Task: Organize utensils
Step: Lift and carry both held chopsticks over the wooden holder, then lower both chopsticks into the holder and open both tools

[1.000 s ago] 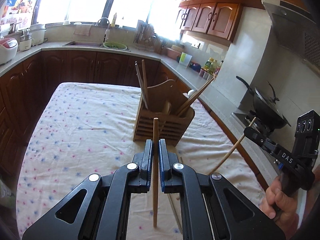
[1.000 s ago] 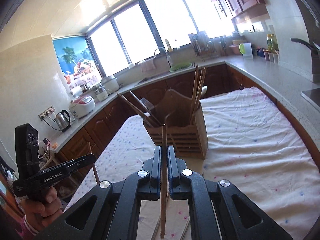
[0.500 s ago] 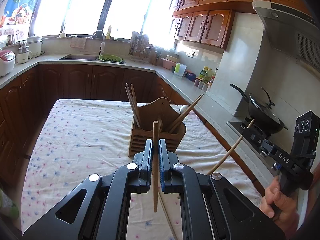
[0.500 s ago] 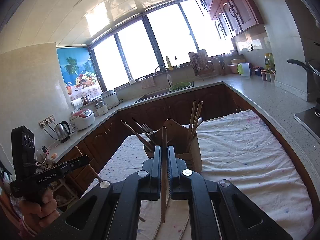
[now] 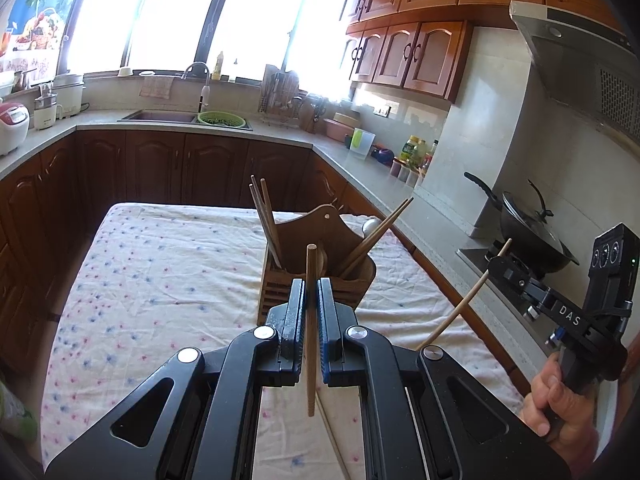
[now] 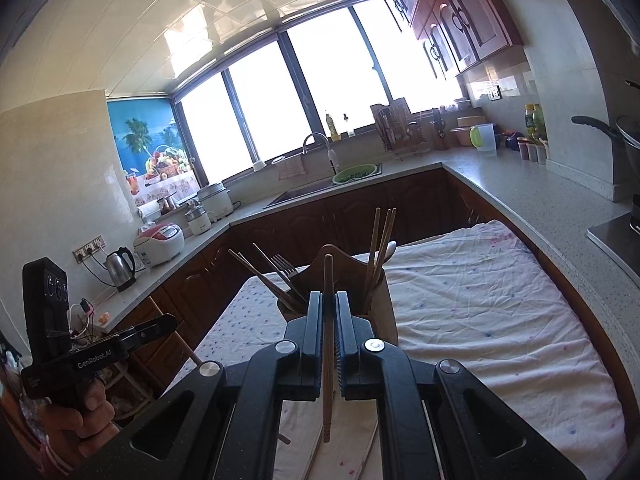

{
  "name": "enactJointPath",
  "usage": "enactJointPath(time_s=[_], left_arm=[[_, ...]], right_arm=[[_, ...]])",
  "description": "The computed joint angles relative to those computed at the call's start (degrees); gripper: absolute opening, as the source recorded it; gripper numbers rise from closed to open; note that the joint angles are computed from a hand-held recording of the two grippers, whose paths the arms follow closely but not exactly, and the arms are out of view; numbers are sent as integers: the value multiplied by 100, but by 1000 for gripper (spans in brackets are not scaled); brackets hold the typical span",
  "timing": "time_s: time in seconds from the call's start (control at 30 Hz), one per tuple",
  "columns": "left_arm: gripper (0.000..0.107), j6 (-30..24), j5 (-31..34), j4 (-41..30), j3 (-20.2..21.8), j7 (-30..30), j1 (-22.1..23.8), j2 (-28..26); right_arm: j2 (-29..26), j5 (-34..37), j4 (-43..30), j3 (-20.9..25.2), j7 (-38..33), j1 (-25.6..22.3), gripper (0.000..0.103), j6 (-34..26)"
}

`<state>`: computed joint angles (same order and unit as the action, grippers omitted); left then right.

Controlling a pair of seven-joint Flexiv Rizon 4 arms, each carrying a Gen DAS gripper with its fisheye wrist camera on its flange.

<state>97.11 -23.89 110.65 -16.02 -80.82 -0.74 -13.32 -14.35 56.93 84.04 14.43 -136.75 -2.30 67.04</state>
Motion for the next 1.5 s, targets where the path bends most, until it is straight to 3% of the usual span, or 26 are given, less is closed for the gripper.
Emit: enactJointPath(time_s=[0.2,0.4,0.6,0.83,1.1,1.5], left_arm=[[5,-44,196,-484,313,-34,-220,-160],[5,52,528,-1347,933,-267,-650,-525],[5,42,837,-2509,2139,-672,-1460,-1175],[5,-192,858,-3398,2817,-1177,-1776,-1964],[5,-208,1017,-3146,2369,-1441,-1450,-2097],[5,-425,1108,-2648,2257,-1633,-1390,-2004]], right_arm=[[-166,-81,-319,12,-4,43,6,115],[-545,-356,-998,118,101,75,5,287],[-1120,-890,-1788,271,435,232,5,854],[-1724,-1799,-2230,244,1124,509,6,1276],[-2001,-2478,-1955,428,1589,457,6,1620],[-2165,-3251,-1512,887,2311,85,6,1607]])
